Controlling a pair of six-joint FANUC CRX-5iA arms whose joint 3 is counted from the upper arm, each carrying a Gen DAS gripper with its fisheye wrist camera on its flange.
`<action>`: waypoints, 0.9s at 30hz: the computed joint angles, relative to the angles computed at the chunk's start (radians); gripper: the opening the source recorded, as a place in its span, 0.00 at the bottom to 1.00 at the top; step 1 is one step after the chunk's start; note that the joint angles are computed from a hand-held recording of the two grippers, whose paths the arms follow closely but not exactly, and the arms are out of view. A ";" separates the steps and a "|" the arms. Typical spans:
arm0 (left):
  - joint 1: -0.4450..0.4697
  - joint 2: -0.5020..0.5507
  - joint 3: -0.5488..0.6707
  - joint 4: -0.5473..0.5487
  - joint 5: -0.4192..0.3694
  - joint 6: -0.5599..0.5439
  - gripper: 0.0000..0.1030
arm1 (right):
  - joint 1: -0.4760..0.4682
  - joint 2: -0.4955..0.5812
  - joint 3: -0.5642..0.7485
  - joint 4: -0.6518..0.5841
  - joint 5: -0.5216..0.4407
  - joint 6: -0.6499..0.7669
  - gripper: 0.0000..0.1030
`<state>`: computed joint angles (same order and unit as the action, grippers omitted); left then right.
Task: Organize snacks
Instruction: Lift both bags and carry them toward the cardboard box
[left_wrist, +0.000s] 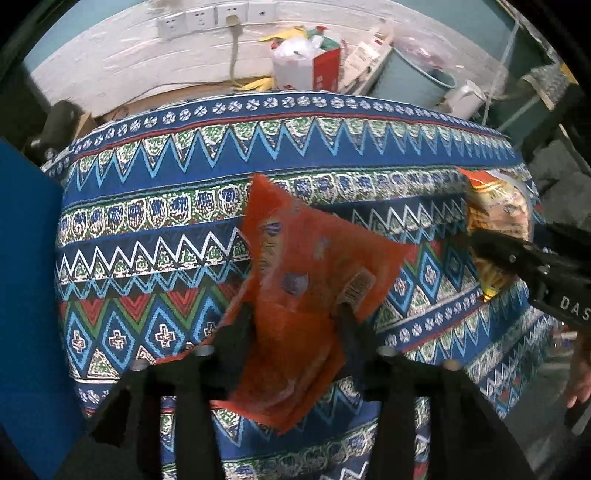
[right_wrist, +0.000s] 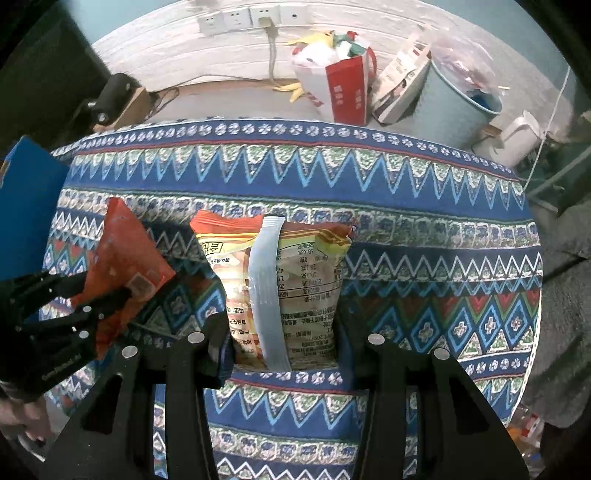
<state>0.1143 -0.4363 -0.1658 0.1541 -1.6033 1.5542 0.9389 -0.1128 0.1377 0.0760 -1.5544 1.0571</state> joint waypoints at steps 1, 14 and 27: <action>-0.017 -0.006 0.013 -0.033 0.001 -0.008 0.69 | 0.006 -0.002 0.000 0.002 -0.002 -0.003 0.42; -0.023 -0.006 0.015 -0.044 0.027 -0.253 0.86 | 0.014 -0.022 -0.004 0.004 -0.017 -0.017 0.42; -0.088 -0.004 -0.029 -0.087 0.064 -0.198 0.68 | 0.013 -0.007 -0.006 0.000 -0.014 -0.022 0.42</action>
